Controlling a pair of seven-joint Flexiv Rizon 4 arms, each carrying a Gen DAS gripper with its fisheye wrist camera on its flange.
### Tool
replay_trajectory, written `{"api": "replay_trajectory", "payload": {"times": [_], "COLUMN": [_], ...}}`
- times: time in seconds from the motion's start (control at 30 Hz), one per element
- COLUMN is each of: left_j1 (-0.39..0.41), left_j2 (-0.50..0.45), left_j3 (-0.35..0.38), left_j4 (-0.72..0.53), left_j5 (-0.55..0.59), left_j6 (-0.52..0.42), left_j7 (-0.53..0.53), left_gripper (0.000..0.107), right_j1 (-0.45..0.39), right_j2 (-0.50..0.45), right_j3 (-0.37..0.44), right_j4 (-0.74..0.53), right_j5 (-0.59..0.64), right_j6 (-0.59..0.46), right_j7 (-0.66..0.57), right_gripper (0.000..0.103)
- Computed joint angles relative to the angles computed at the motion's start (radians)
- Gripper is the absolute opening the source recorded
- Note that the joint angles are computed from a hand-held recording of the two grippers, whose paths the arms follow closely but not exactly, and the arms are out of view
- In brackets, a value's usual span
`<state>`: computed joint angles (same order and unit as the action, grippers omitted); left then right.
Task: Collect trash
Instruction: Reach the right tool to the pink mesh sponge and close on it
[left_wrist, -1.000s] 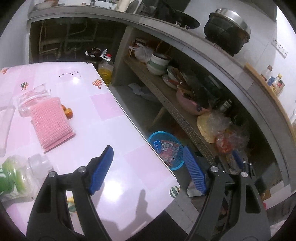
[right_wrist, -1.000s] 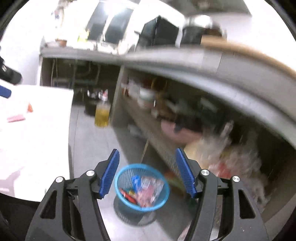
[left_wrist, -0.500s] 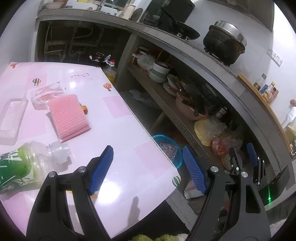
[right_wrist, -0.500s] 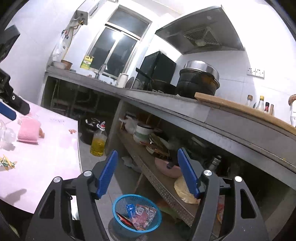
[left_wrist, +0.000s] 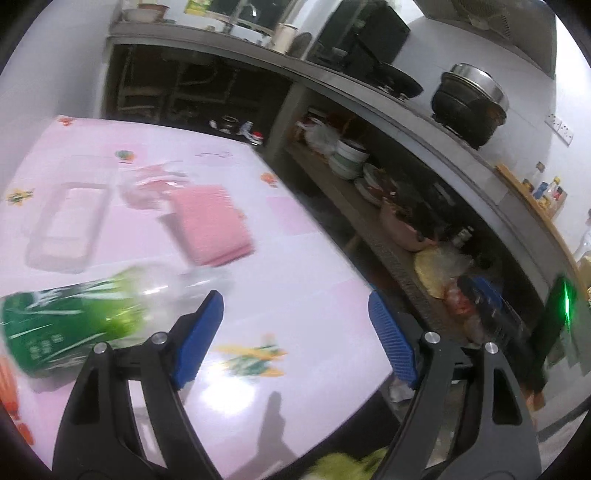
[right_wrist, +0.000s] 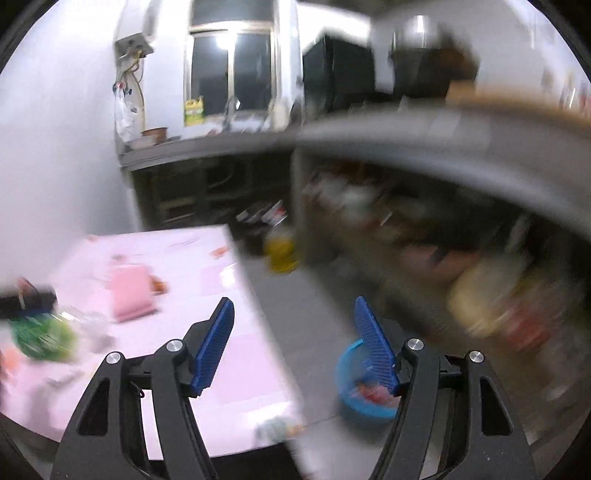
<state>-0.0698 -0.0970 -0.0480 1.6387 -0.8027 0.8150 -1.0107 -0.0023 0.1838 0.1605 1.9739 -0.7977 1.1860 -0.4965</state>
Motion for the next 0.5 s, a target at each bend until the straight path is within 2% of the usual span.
{"api": "replay_trajectory", "payload": {"times": [0.07, 0.23, 0.37, 0.5], "left_j1": [0.007, 0.024, 0.031, 0.041], "left_j2": [0.018, 0.048, 0.059, 0.051], "left_j3": [0.016, 0.044, 0.051, 0.056], "left_j4": [0.034, 0.098, 0.123, 0.110], "left_j5": [0.002, 0.027, 0.038, 0.096], "left_j6": [0.023, 0.079, 0.115, 0.135], "left_j7": [0.016, 0.026, 0.057, 0.052], "left_gripper": [0.077, 0.077, 0.077, 0.077], "right_j1": [0.077, 0.196, 0.225, 0.231], "right_j2": [-0.041, -0.154, -0.230, -0.284], "right_j3": [-0.028, -0.044, -0.026, -0.010], "right_j4": [-0.050, -0.220, -0.359, -0.444], "right_j5": [0.225, 0.636, 0.867, 0.940], "right_j6": [-0.012, -0.084, -0.193, -0.284], "right_j7": [-0.138, -0.460, -0.632, -0.709], "right_gripper": [0.066, 0.066, 0.066, 0.066]}}
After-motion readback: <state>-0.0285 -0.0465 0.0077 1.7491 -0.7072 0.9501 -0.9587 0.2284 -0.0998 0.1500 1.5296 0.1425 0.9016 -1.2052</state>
